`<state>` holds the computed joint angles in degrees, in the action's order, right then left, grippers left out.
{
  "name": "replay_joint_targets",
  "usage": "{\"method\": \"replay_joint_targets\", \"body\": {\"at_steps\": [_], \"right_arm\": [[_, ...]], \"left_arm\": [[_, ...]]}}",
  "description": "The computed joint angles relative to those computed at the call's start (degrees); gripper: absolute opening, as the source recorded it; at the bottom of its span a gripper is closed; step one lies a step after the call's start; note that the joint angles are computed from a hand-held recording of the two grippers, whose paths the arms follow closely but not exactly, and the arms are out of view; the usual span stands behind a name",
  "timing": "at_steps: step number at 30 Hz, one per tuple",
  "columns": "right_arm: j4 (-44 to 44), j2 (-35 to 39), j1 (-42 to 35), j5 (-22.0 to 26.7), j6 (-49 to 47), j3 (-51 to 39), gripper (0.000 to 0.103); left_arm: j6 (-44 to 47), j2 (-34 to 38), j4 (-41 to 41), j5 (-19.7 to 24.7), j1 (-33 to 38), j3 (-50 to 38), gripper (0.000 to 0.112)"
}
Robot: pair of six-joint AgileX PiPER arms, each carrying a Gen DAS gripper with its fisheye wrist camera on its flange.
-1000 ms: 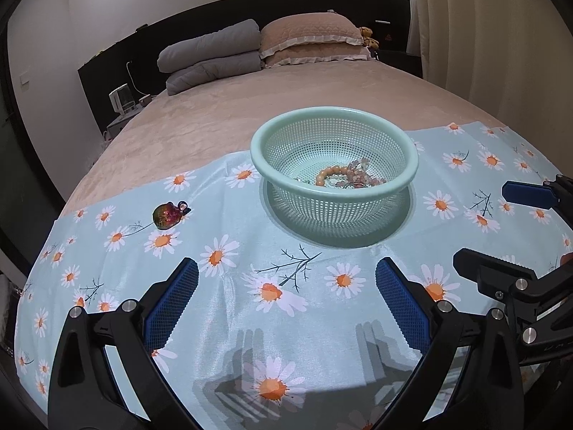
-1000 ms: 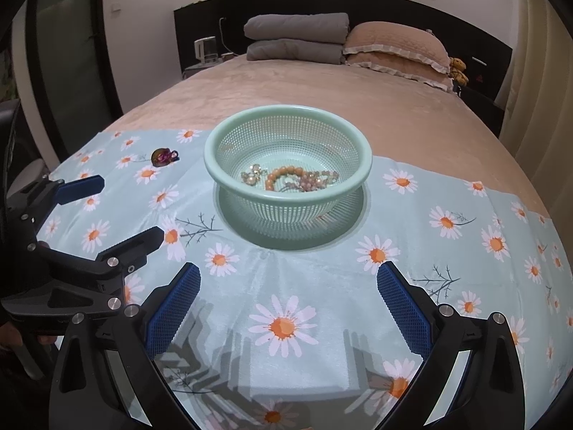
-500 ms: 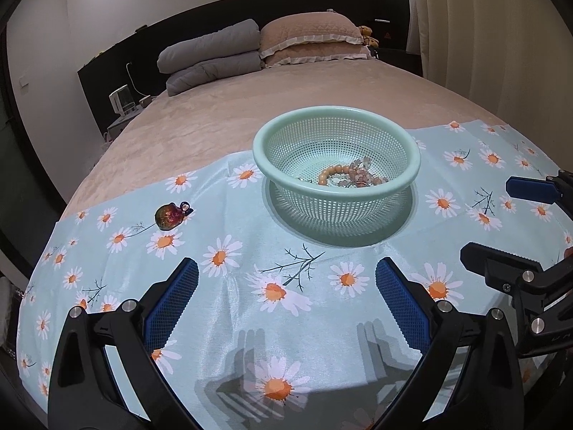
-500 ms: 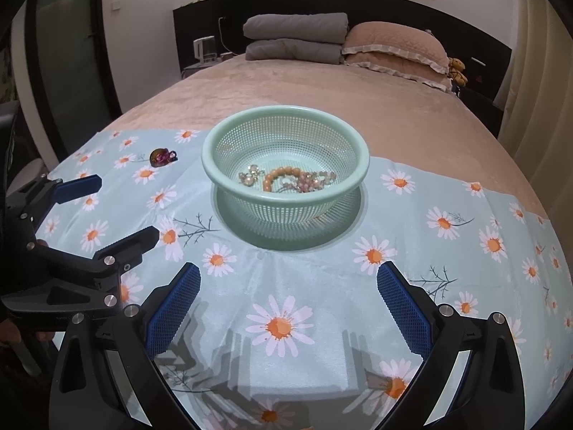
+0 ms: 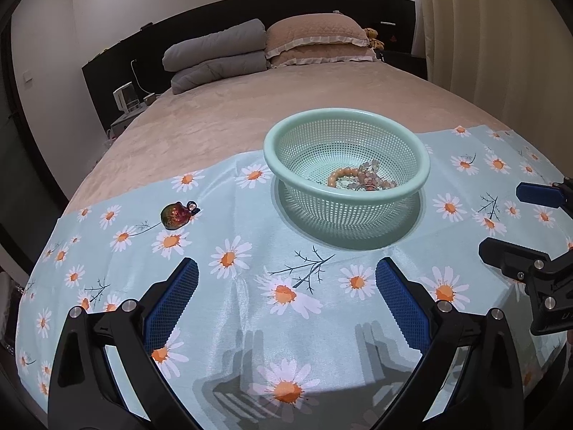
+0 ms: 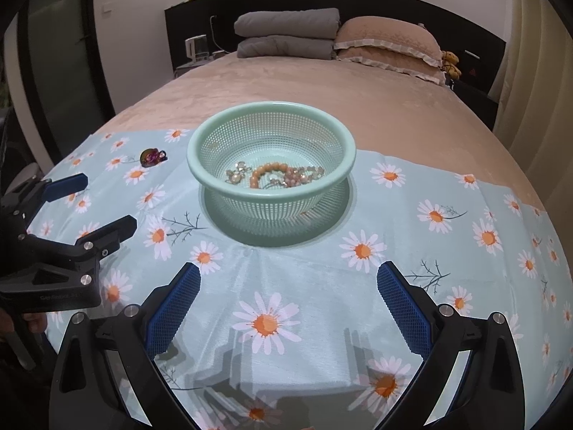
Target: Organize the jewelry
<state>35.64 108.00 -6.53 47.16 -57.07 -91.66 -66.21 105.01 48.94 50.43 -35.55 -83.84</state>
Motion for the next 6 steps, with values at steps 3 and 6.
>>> {"method": "replay_joint_targets", "body": {"at_steps": [3,6], "right_arm": [[0.0,0.1,0.1,0.0,-0.2,-0.1,0.095],[-0.2,0.3,0.2,-0.3,-0.2,0.1,0.095]], "left_arm": [[0.0,-0.8,-0.8,-1.5,0.5,0.6,0.097],[-0.6,-0.9,0.3,-1.4,0.3,0.8,0.097]]}}
